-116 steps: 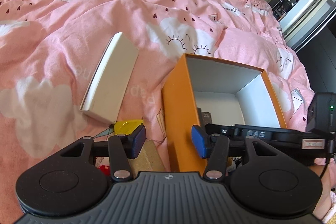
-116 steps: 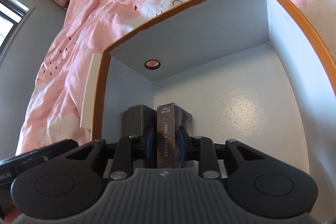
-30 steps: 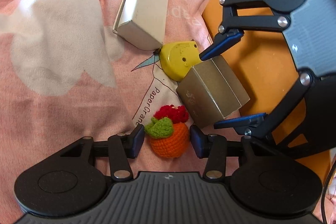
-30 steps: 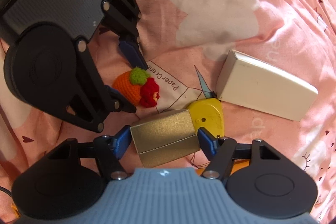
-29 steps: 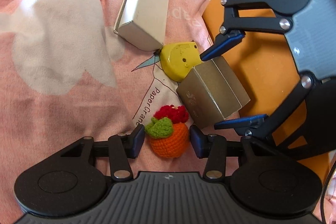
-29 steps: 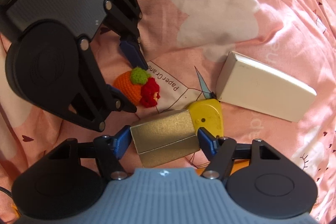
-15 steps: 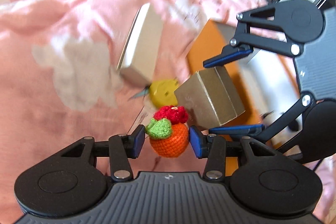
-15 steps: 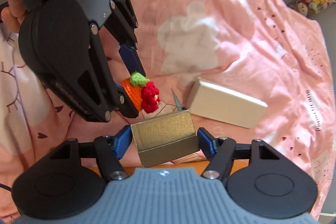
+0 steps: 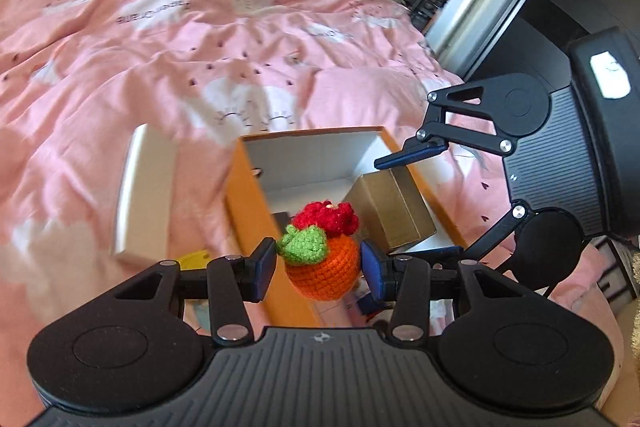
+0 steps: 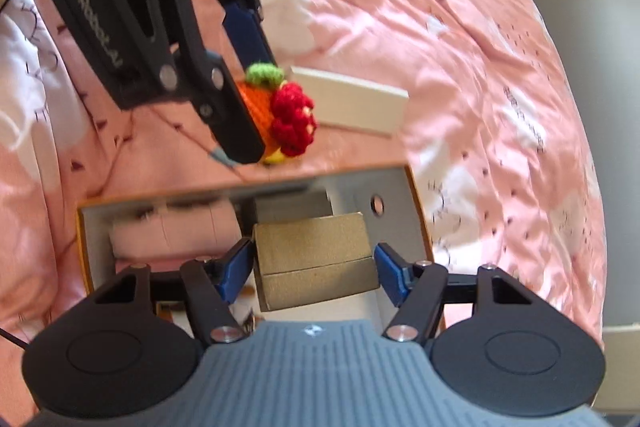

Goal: Organize objects
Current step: 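Lower the gold box and crochet fruit into the shoebox and open both tools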

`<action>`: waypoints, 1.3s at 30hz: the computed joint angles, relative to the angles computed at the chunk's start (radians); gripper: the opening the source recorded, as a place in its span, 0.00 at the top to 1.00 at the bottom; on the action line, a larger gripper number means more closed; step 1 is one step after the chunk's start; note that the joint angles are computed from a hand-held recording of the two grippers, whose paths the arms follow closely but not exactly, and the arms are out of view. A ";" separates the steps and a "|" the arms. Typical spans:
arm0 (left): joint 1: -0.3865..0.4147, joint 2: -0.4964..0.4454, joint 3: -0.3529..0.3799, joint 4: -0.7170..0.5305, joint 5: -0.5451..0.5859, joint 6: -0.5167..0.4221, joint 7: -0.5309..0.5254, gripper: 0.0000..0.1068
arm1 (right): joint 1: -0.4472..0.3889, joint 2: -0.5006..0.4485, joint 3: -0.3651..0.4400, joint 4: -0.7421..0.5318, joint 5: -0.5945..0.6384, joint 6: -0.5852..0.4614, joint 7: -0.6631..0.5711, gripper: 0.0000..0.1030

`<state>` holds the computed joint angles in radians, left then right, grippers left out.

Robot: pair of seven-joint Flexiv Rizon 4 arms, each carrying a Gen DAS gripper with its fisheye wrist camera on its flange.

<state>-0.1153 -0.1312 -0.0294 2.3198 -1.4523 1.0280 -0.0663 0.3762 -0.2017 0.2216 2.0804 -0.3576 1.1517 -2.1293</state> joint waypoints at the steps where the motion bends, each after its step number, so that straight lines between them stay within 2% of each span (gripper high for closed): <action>1: -0.003 -0.012 -0.007 -0.011 0.012 -0.003 -0.007 0.51 | -0.005 -0.006 -0.009 0.009 -0.008 0.007 0.004 0.35; 6: -0.013 -0.098 -0.038 -0.079 0.083 0.010 -0.087 0.51 | -0.052 -0.046 -0.017 0.018 0.033 0.038 -0.041 0.35; 12: -0.004 -0.168 -0.067 -0.132 0.161 0.058 -0.179 0.51 | -0.144 -0.182 0.064 -0.087 0.230 0.060 -0.191 0.35; 15: 0.006 -0.190 -0.078 -0.152 0.190 0.075 -0.205 0.51 | -0.205 -0.240 0.133 -0.162 0.345 0.009 -0.293 0.35; 22: 0.031 -0.226 -0.105 -0.184 0.254 0.094 -0.241 0.51 | -0.246 -0.307 0.173 -0.268 0.483 -0.113 -0.444 0.35; 28: 0.044 -0.237 -0.118 -0.191 0.293 0.083 -0.262 0.51 | -0.234 -0.314 0.158 -0.294 0.544 -0.193 -0.513 0.34; 31: 0.049 -0.242 -0.118 -0.194 0.325 0.072 -0.292 0.51 | -0.220 -0.306 0.145 -0.283 0.563 -0.180 -0.515 0.34; 34: 0.056 -0.239 -0.122 -0.190 0.340 0.058 -0.310 0.51 | -0.226 -0.282 0.149 -0.275 0.603 -0.167 -0.513 0.28; 36: 0.058 -0.234 -0.124 -0.186 0.341 0.053 -0.313 0.51 | -0.224 -0.256 0.143 -0.260 0.620 -0.150 -0.502 0.28; 39: 0.058 -0.225 -0.128 -0.181 0.338 0.033 -0.317 0.51 | -0.206 -0.198 0.113 -0.198 0.614 -0.065 -0.459 0.31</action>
<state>-0.0576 -0.3561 -0.1571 2.1385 -1.1144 1.0610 -0.3833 0.1705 -0.4002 0.3347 1.8821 0.2564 1.0872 -2.5885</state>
